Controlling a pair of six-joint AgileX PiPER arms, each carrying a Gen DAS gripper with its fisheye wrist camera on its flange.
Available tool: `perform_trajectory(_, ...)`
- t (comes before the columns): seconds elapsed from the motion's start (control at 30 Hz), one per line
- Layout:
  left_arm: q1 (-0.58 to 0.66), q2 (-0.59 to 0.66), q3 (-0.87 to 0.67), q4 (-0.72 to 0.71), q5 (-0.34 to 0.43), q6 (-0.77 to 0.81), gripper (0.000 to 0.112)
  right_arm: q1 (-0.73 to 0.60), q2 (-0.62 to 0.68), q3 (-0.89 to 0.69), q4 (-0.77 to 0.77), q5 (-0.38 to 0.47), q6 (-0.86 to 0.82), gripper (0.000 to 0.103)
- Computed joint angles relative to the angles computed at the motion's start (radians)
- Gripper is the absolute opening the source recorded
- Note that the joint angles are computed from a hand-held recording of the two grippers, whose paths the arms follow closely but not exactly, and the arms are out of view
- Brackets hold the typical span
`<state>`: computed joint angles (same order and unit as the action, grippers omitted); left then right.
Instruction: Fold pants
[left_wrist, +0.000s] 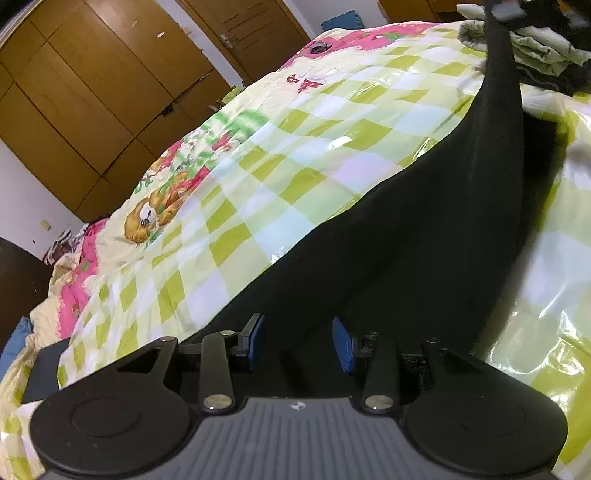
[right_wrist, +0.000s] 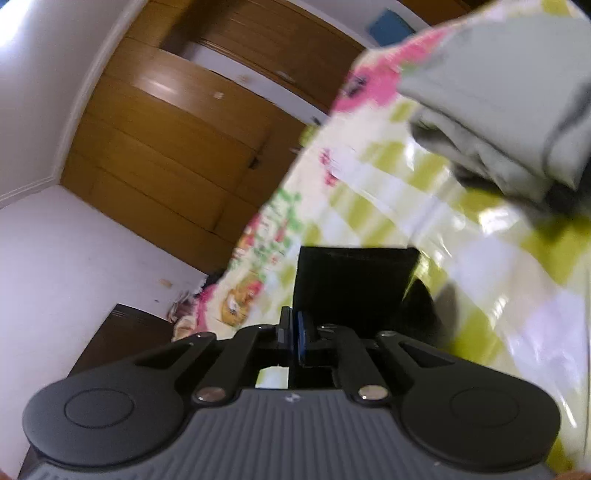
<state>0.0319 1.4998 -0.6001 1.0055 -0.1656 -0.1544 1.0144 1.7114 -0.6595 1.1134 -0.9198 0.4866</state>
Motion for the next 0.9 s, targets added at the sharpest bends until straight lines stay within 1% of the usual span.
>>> perform_trajectory(0.03,0.002,-0.002,0.005,0.006,-0.007,-0.005,0.055,0.000,0.003,0.003,0.046,0.031,-0.002,0.004)
perform_trajectory(0.1,0.004,-0.008,0.021,-0.042,-0.028,0.052,0.055,-0.005,0.003,0.045,0.058,0.100,0.091,0.009)
perform_trajectory(0.17,0.002,-0.010,0.032,-0.043,-0.039,0.064,0.055,0.040,0.010,0.065,0.117,0.084,0.114,0.009)
perform_trajectory(0.2,-0.002,-0.010,0.037,-0.036,-0.042,0.064,0.055,0.055,0.014,0.074,0.109,0.072,0.130,0.009)
perform_trajectory(0.23,-0.006,-0.011,0.041,-0.037,-0.045,0.072,0.055,0.055,0.016,0.073,0.106,0.079,0.136,0.009)
perform_trajectory(0.3,-0.013,-0.018,0.053,-0.087,-0.051,0.135,0.055,0.039,0.026,0.067,0.086,0.090,0.157,0.011)
perform_trajectory(0.33,-0.016,-0.024,0.057,-0.094,-0.052,0.143,0.055,0.018,0.033,0.064,0.052,0.100,0.181,0.019)
perform_trajectory(0.37,-0.013,-0.031,0.058,-0.061,-0.054,0.111,0.055,0.006,0.037,0.062,0.029,0.108,0.200,0.025)
perform_trajectory(0.4,-0.009,-0.037,0.057,-0.003,-0.056,0.052,0.055,-0.008,0.043,0.057,0.001,0.110,0.219,0.038)
perform_trajectory(0.43,-0.006,-0.039,0.057,0.021,-0.057,0.027,0.056,-0.023,0.048,0.053,-0.032,0.113,0.232,0.047)
perform_trajectory(0.47,-0.005,-0.038,0.058,0.013,-0.059,0.035,0.058,-0.036,0.048,0.046,-0.048,0.122,0.222,0.047)
perform_trajectory(0.5,-0.006,-0.037,0.060,-0.004,-0.059,0.054,0.058,-0.044,0.058,0.029,-0.042,0.132,0.198,0.046)
perform_trajectory(0.53,-0.006,-0.034,0.060,-0.016,-0.059,0.067,0.058,-0.049,0.060,0.017,-0.036,0.142,0.177,0.030)
perform_trajectory(0.57,-0.002,-0.032,0.058,0.009,-0.060,0.045,0.058,-0.059,0.060,0.007,-0.052,0.153,0.177,0.016)
perform_trajectory(0.6,0.000,-0.031,0.056,-0.001,-0.061,0.056,0.058,-0.076,0.062,0.001,-0.091,0.163,0.197,0.006)
perform_trajectory(0.63,0.001,-0.030,0.056,-0.051,-0.064,0.108,0.058,-0.097,0.061,-0.010,-0.142,0.171,0.220,0.006)
perform_trajectory(0.67,0.006,-0.031,0.050,-0.072,-0.064,0.125,0.058,-0.113,0.058,-0.030,-0.172,0.177,0.219,0.006)
perform_trajectory(0.7,0.013,-0.032,0.041,-0.057,-0.060,0.103,0.058,-0.124,0.050,-0.043,-0.212,0.167,0.228,0.006)
perform_trajectory(0.73,0.026,-0.036,0.027,-0.007,-0.055,0.041,0.058,-0.124,0.040,-0.040,-0.273,0.116,0.277,0.006)
perform_trajectory(0.77,0.042,-0.041,0.014,0.067,-0.053,-0.042,0.058,-0.113,0.034,-0.023,-0.330,0.026,0.348,0.006)
perform_trajectory(0.8,0.056,-0.043,0.004,0.133,-0.055,-0.111,0.058,-0.094,0.034,-0.004,-0.348,-0.057,0.385,0.005)
perform_trajectory(0.83,0.070,-0.045,-0.003,0.180,-0.061,-0.156,0.058,-0.073,0.035,0.012,-0.326,-0.102,0.396,0.005)
perform_trajectory(0.87,0.080,-0.044,-0.003,0.191,-0.067,-0.161,0.059,-0.052,0.046,0.032,-0.290,-0.132,0.421,0.005)
perform_trajectory(0.9,0.083,-0.040,0.001,0.169,-0.070,-0.130,0.059,-0.047,0.061,0.051,-0.271,-0.127,0.447,0.005)
